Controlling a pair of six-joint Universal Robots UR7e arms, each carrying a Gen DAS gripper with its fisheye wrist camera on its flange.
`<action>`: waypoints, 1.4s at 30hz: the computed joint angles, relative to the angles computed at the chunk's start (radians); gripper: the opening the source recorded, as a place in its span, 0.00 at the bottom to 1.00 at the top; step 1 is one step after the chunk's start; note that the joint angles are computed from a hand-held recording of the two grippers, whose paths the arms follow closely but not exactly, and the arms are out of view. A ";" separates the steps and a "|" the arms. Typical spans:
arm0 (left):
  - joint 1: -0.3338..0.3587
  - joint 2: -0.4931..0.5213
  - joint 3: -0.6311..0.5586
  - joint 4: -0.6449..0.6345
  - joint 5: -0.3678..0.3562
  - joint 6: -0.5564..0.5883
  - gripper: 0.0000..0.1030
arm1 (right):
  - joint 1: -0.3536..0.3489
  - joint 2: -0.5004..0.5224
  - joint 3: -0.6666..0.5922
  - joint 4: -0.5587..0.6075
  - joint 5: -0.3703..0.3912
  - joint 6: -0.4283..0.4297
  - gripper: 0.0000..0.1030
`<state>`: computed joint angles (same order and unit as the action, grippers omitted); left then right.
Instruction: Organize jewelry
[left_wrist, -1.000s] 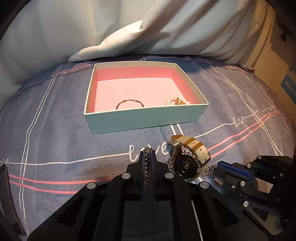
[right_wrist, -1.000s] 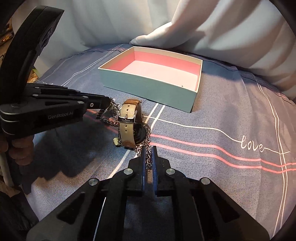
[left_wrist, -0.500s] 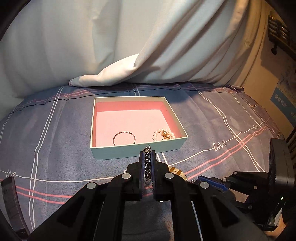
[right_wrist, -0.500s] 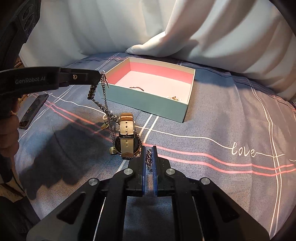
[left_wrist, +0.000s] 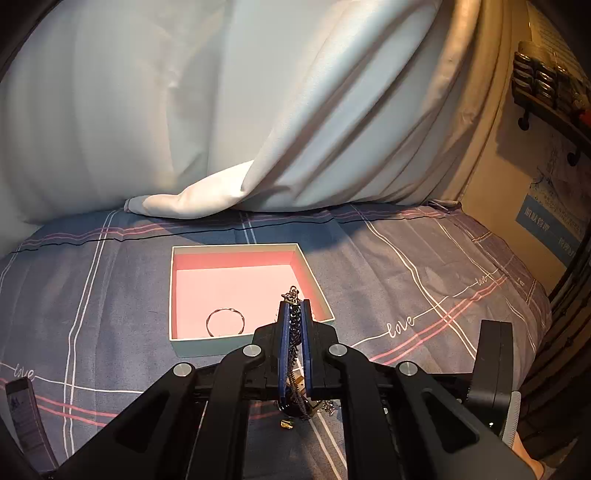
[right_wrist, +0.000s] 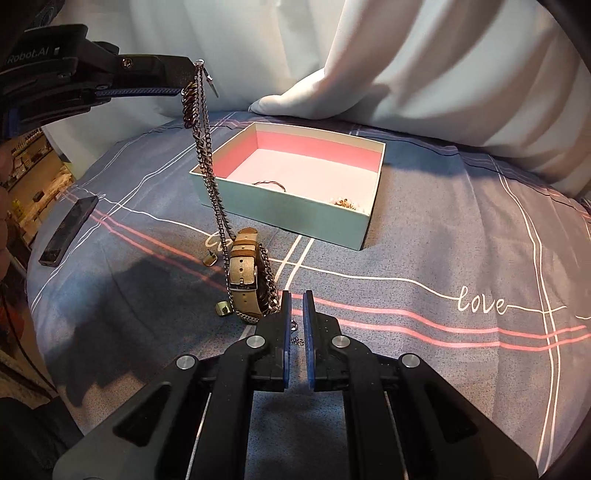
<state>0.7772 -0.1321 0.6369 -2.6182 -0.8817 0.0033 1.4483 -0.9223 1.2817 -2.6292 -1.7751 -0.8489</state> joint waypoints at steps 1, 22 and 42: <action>-0.003 0.001 -0.004 -0.004 -0.002 0.005 0.06 | 0.000 -0.001 0.000 0.002 0.000 0.002 0.07; -0.054 -0.006 -0.060 -0.153 -0.037 0.143 0.00 | 0.015 -0.004 -0.013 -0.007 0.052 -0.020 0.07; 0.041 -0.063 0.139 0.078 0.031 -0.132 0.00 | -0.008 0.012 -0.022 0.060 0.038 0.003 0.07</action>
